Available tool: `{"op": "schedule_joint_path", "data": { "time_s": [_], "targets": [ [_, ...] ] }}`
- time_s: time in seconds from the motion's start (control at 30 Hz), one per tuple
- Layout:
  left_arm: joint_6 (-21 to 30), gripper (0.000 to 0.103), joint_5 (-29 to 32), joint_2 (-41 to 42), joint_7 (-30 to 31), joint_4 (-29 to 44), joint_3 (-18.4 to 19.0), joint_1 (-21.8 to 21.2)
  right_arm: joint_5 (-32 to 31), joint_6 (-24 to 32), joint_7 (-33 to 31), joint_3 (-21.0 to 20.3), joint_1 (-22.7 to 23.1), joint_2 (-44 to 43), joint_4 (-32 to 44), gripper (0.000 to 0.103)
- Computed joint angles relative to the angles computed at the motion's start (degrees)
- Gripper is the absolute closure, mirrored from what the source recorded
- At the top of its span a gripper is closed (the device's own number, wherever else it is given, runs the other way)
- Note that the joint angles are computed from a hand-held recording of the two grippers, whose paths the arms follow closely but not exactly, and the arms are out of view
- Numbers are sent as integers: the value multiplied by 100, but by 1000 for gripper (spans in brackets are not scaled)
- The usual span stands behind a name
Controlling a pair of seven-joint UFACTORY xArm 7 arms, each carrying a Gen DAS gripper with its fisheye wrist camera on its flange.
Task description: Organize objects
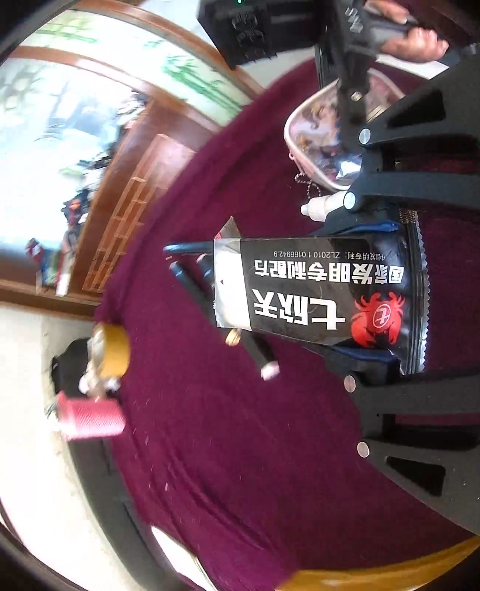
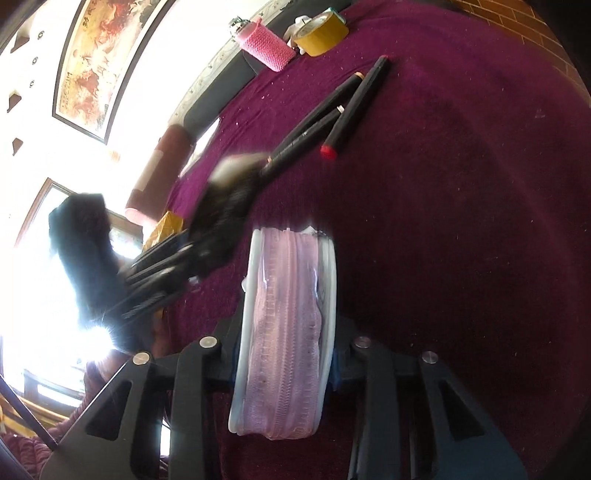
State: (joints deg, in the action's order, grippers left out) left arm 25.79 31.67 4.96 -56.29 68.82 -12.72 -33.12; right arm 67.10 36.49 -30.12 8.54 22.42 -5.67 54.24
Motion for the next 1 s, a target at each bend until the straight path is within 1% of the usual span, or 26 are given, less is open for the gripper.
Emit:
{"op": "schedule_joint_path", "data": {
  "time_s": [0.07,0.17,0.2,0.27,0.37,0.43,0.57,0.67,0.73,0.77,0.8,0.83,0.87,0.9,1.0],
  "targets": [
    [-147,64,276,-419,-425,-374,48,42,109,47,-96,-9,12,-51,23,73],
    [-246,63,587,-1213,-1054,-992,-76,328,46,127,-99,29,59,-78,214,73],
    [-247,63,588,-1526,-1190,-1227,-114,434,-94,118,-8,76,93,-36,365,73],
    [-182,63,379,-2111,-1151,-1638,-96,597,-269,125,125,173,190,115,690,73],
    [443,63,129,-3116,-987,-2203,-103,834,-418,283,197,351,353,530,1411,73],
    [1009,63,-96,-3715,-744,-2483,-64,961,-520,348,227,506,458,852,1906,73],
    [1894,63,-356,-4709,-452,-2965,-134,1326,-941,451,528,874,713,1728,3087,72],
    [2196,63,-635,-5486,-344,-3467,-155,1485,-1551,588,1148,1125,1023,2613,4166,72],
    [2537,63,-832,-5925,-276,-3737,-269,1583,-1933,724,1501,1299,1171,3143,4803,72],
    [2732,63,-920,-6148,-242,-3865,-350,1631,-2014,755,1595,1330,1258,3230,4902,72],
    [2863,63,-1009,-6322,-218,-3984,-411,1690,-2087,764,1672,1413,1317,3262,4907,72],
    [2954,63,-1112,-6439,-209,-4064,-478,1749,-2085,874,1692,1412,1381,3221,4852,72],
    [3074,63,-1234,-6598,-224,-4153,-564,1790,-2246,814,1803,1511,1455,3420,5037,72],
    [3217,63,-1360,-6824,-247,-4275,-638,1823,-2376,833,1904,1521,1547,3536,5167,72],
    [3496,63,-1541,-7258,-307,-4514,-896,1940,-3005,926,2359,1406,1926,4215,6049,72]
  ]
}}
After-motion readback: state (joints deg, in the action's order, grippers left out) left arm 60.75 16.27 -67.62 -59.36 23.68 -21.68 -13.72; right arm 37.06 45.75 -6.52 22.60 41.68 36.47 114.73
